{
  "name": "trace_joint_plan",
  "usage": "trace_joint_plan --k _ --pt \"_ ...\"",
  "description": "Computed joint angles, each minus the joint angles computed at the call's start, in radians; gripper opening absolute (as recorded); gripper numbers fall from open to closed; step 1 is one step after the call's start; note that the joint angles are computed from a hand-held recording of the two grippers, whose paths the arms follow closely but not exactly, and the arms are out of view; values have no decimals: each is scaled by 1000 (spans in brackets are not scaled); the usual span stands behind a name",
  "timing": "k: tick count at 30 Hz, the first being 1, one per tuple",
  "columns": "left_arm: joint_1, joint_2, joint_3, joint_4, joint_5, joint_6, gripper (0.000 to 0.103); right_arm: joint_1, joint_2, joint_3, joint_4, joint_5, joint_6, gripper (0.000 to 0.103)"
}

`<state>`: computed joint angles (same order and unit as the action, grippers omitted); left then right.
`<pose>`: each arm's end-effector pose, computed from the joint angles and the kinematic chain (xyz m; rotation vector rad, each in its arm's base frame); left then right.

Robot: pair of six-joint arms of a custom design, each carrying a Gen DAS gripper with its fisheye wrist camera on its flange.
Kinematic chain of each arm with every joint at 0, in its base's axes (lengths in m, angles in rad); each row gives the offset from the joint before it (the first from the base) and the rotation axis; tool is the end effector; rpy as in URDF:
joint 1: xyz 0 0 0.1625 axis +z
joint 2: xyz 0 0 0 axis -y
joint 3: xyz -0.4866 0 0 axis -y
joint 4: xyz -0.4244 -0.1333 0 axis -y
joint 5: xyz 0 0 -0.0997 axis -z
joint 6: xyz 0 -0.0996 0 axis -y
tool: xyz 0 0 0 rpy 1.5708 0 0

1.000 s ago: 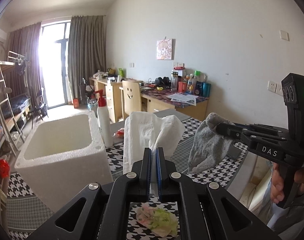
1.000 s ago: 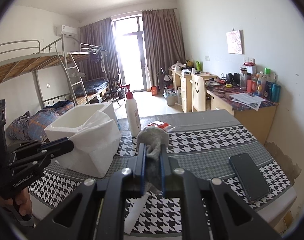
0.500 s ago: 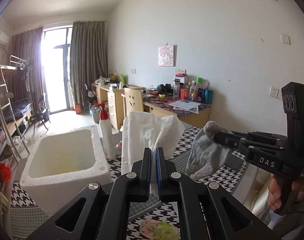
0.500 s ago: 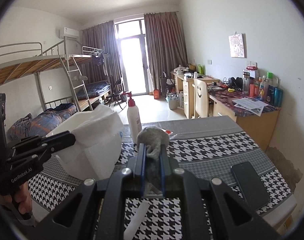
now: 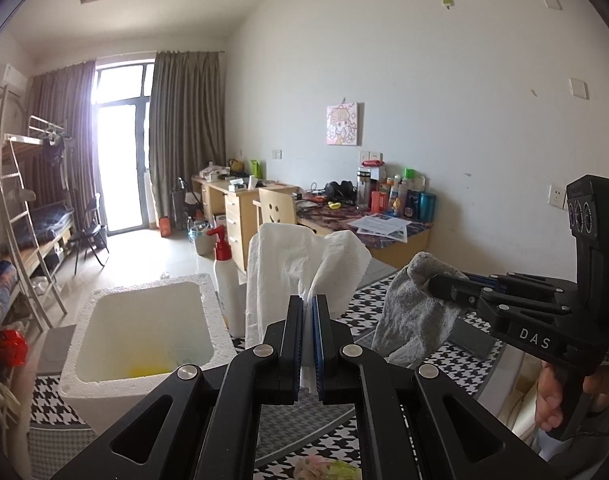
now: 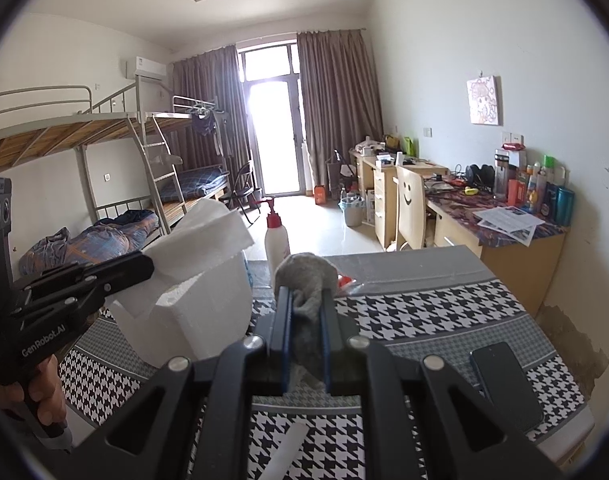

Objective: Organize soft objects
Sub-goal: 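Carry the white tissue with the left tool to the foam box while the right tool carries the grey cloth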

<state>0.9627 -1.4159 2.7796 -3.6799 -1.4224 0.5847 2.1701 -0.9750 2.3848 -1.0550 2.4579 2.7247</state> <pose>-0.0513 -0.3328 0.2232 1.5071 2.3651 -1.0984 0.2525 -0.2701 0.0310 0.3882 -2.0321 1.4463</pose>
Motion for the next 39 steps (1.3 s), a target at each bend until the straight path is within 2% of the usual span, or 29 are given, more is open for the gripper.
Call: trace_joint_plan --k 12,27,35,39 --pt "6 -4 -35 -9 38 -2 5 -12 -5 -29 42 -54 -26 15" --pt "52 0 -88 -15 54 17 5 -44 -11 -58 98 -137 -34 15" --pt "79 3 -108 -28 60 20 5 -42 4 -90 130 -154 -45 15" --pt "73 6 -109 -35 75 14 6 -52 2 -99 151 -175 -38 15"
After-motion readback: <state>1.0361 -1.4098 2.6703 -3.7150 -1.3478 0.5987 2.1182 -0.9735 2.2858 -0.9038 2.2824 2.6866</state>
